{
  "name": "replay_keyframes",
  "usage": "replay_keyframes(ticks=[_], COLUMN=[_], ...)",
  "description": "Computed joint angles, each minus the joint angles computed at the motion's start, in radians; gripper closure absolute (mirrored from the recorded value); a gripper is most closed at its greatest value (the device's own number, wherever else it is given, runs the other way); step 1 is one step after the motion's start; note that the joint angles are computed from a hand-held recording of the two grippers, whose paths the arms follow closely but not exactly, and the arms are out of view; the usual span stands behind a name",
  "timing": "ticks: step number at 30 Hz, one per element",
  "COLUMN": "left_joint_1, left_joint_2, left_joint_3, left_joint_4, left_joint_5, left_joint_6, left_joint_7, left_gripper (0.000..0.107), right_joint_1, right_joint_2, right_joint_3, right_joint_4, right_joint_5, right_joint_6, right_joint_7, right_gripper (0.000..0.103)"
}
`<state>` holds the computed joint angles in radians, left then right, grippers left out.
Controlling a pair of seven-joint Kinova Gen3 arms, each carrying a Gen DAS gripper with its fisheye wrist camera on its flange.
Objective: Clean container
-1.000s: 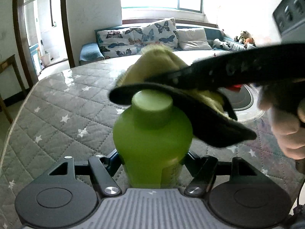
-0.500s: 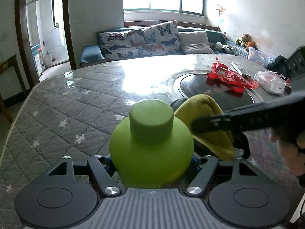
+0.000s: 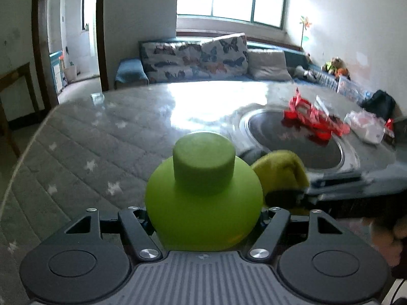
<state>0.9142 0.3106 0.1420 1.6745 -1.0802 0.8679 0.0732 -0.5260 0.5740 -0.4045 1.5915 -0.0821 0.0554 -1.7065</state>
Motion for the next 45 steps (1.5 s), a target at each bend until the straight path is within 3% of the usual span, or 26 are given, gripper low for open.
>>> replay_keyframes(ticks=[5,10,17,26,30,34,40,45], left_joint_1=[-0.009,-0.023,-0.040,-0.027,-0.031,-0.037,-0.039,-0.030], left_joint_2=[-0.022,-0.028,-0.024,-0.022,-0.024,-0.028,-0.037,-0.024], left_joint_3=[0.002,0.002,-0.007,-0.022,-0.016,-0.013,-0.014,-0.014], left_joint_4=[-0.016,-0.028,-0.034,-0.037,-0.038,-0.038,-0.037,-0.056], left_joint_5=[-0.043,-0.083,-0.079,-0.082,-0.078,-0.082,-0.119,-0.122], left_joint_6=[-0.017,-0.071,-0.146,-0.116,-0.100,-0.127,-0.176,-0.148], left_joint_7=[-0.014,-0.003,-0.002,-0.002,-0.003,0.004,0.023,-0.004], left_gripper=[0.037,0.037,0.037,0.037,0.037,0.037,0.037,0.037], right_joint_1=[0.002,0.032,0.055,0.047,0.084,0.080,0.084,0.105], right_joint_2=[0.007,0.020,0.025,0.014,-0.011,-0.036,0.013,0.050], right_joint_3=[-0.009,-0.067,-0.118,-0.136,-0.163,-0.126,-0.128,-0.179], right_joint_4=[-0.005,-0.003,0.017,0.044,0.093,0.131,0.074,0.065], right_joint_5=[0.003,0.018,0.041,0.097,0.103,0.100,0.181,0.264], right_joint_6=[-0.004,-0.023,-0.068,-0.078,-0.119,-0.190,-0.193,-0.230], right_joint_7=[0.004,0.024,0.032,0.048,0.029,-0.034,-0.088,-0.101], right_gripper=[0.076,0.078,0.080,0.080,0.081,0.081,0.081,0.081])
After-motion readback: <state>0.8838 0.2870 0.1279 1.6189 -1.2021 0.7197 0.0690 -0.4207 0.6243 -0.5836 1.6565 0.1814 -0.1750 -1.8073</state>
